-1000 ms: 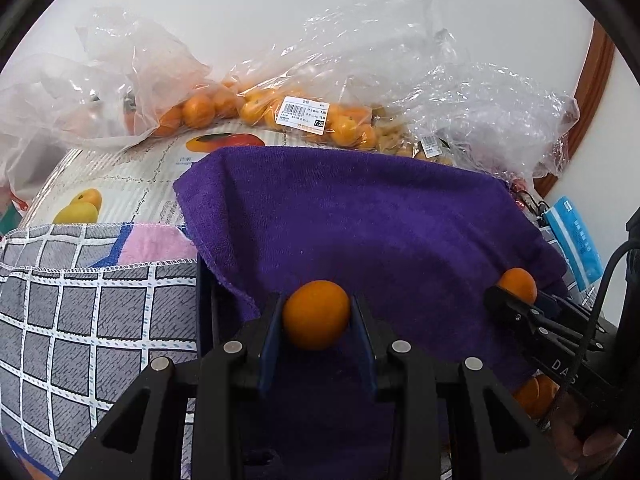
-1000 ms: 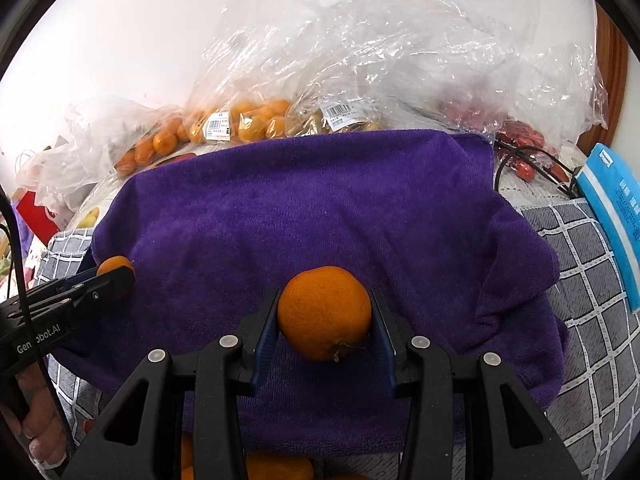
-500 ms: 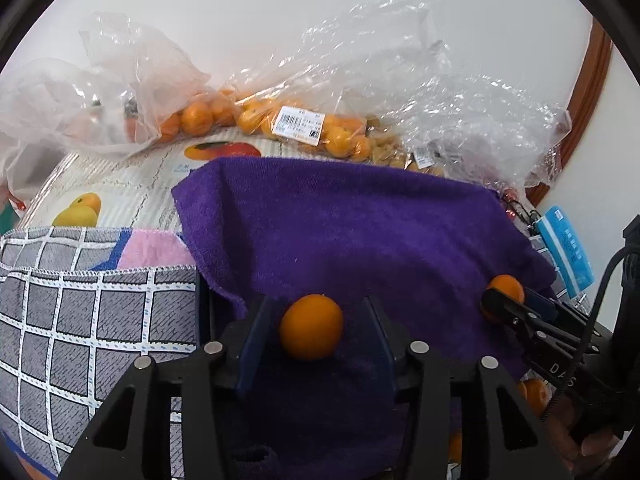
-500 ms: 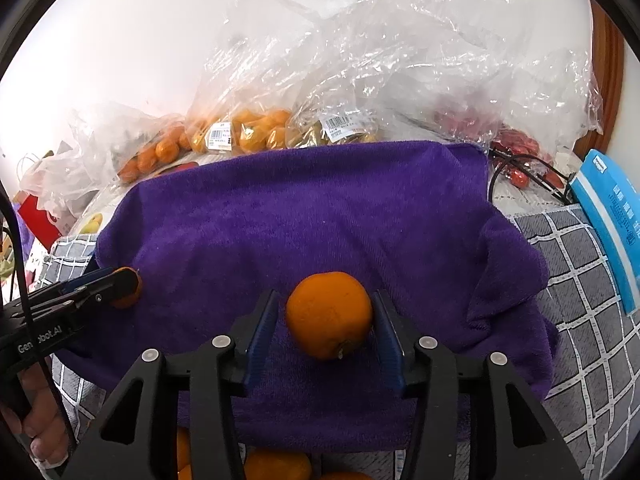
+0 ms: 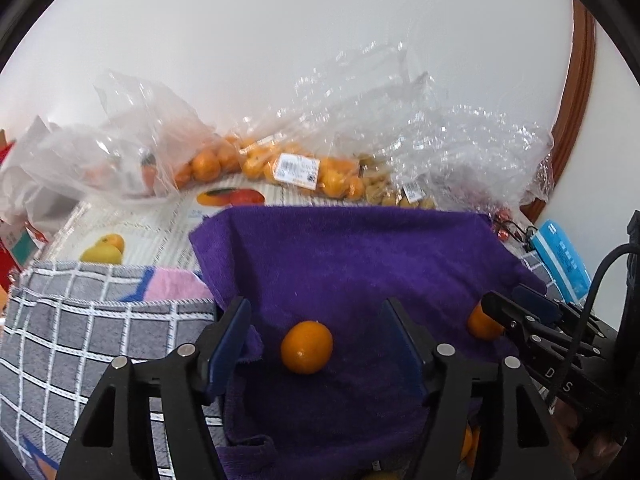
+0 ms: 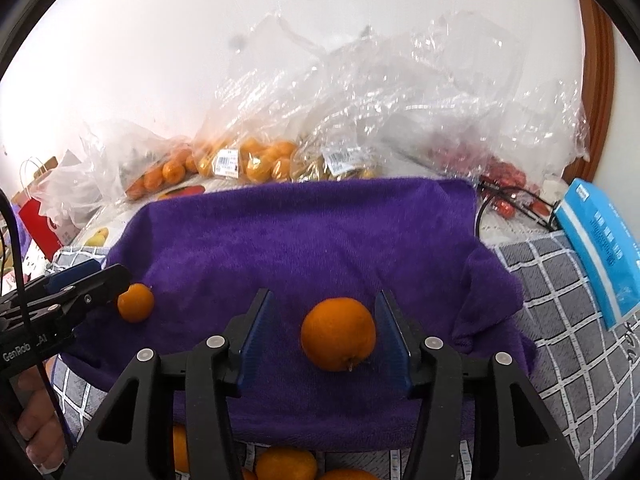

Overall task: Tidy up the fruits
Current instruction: 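Withdraw the left tool from the towel back toward the fruit pile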

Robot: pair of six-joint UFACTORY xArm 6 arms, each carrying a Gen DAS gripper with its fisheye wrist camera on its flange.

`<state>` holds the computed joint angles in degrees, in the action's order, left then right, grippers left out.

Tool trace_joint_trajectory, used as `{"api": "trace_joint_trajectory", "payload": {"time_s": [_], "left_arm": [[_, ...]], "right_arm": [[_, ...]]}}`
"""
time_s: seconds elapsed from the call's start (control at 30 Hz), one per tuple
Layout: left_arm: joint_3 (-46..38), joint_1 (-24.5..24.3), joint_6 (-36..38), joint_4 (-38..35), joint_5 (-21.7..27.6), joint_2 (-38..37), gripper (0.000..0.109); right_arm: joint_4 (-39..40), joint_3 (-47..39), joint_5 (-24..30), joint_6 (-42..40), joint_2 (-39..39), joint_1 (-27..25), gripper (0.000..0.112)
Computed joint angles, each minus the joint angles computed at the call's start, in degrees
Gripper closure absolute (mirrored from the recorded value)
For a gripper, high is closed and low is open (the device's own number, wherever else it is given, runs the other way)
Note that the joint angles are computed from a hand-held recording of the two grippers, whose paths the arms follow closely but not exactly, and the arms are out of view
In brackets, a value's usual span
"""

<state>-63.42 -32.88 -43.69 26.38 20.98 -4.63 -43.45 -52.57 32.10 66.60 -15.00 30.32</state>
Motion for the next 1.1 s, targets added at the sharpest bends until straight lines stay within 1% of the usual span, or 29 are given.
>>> {"api": "trace_joint_trajectory", "payload": {"time_s": [0.07, 0.13, 0.17, 0.27, 0.3, 0.43, 0.5, 0.6, 0.67, 0.9, 1.03, 1.1], "left_arm": [[-0.28, -0.15, -0.51, 1.26, 0.67, -0.37, 0.037], [-0.66, -0.39, -1.51, 2.30, 2.35, -1.06, 0.034], [-0.47, -0.41, -1.14, 1.64, 2.52, -1.57, 0.032], [0.97, -0.53, 0.48, -1.61, 2.82, -3.83, 0.032], [1.73, -0.67, 0.12, -1.61, 3.29, -5.03, 0.031], [5.41, -2.09, -2.70, 2.36, 5.92, -10.22, 0.027], [6.97, -2.93, -3.06, 2.65, 7.65, -12.37, 0.026], [9.49, -4.28, -3.61, 2.04, 10.56, -16.10, 0.026], [11.29, -5.08, -4.60, 2.12, 11.66, -18.64, 0.026], [15.43, -8.69, -7.78, 3.31, 16.03, -25.57, 0.027], [17.58, -9.42, -8.02, 2.22, 16.75, -27.72, 0.027], [18.76, -9.22, -9.29, 3.14, 16.71, -28.26, 0.027]], "right_arm": [[0.50, -0.62, 1.18, -0.53, -0.38, 0.53, 0.060], [1.16, -1.22, 2.66, -1.12, -1.50, 1.37, 0.060], [0.65, -1.18, 3.16, -0.76, -2.40, 1.87, 0.060], [-0.90, -1.71, 7.06, -0.21, -4.80, 4.30, 0.060], [-1.40, -1.69, 8.15, 0.14, -5.66, 5.08, 0.060], [-2.22, -1.19, 12.43, 2.63, -9.23, 8.81, 0.055], [-1.67, -0.51, 13.72, 3.47, -10.95, 10.48, 0.055], [-2.89, 0.04, 18.77, 5.88, -13.46, 14.63, 0.055], [-3.20, 0.65, 21.00, 7.22, -15.06, 16.87, 0.055], [-3.41, 3.28, 27.22, 11.08, -20.35, 23.52, 0.055], [-3.14, 5.02, 29.46, 12.93, -22.80, 26.01, 0.055], [-2.84, 5.95, 29.62, 13.61, -23.59, 26.54, 0.055]]}}
